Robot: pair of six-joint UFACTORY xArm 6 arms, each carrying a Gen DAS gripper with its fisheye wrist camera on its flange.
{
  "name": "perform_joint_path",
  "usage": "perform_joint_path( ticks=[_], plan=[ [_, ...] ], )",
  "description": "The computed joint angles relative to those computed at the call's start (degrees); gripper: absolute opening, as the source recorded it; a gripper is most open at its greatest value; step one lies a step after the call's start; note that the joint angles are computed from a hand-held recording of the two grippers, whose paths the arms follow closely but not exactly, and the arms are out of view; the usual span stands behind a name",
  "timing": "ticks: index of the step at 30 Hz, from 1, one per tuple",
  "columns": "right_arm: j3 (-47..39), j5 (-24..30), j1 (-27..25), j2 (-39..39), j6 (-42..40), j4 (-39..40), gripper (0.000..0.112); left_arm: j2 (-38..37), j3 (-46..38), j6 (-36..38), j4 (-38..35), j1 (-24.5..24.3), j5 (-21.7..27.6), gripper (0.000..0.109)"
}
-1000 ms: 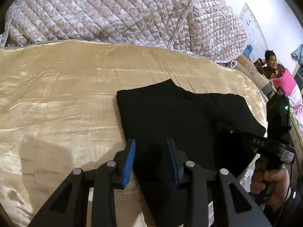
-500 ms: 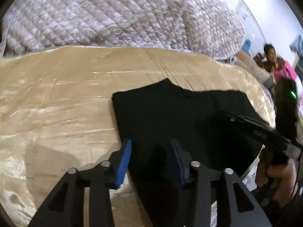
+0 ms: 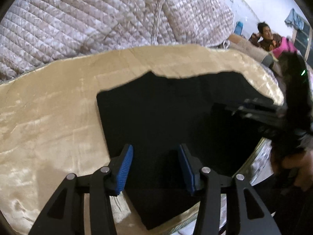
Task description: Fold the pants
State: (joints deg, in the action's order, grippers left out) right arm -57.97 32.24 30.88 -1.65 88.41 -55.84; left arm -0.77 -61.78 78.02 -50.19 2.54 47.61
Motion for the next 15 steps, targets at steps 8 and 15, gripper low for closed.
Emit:
perform_joint_path(
  ticks=[8, 15],
  plan=[
    [1.00, 1.49, 0.05, -0.27, -1.88, 2.83, 0.040, -1.62, 2.89, 5.13, -2.66, -0.96, -3.28, 0.057],
    [0.72, 4.83, 1.05, -0.90, -1.43, 2.15, 0.040, -1.98, 3.10, 5.17, -2.73, -1.01, -3.20, 0.058]
  ],
)
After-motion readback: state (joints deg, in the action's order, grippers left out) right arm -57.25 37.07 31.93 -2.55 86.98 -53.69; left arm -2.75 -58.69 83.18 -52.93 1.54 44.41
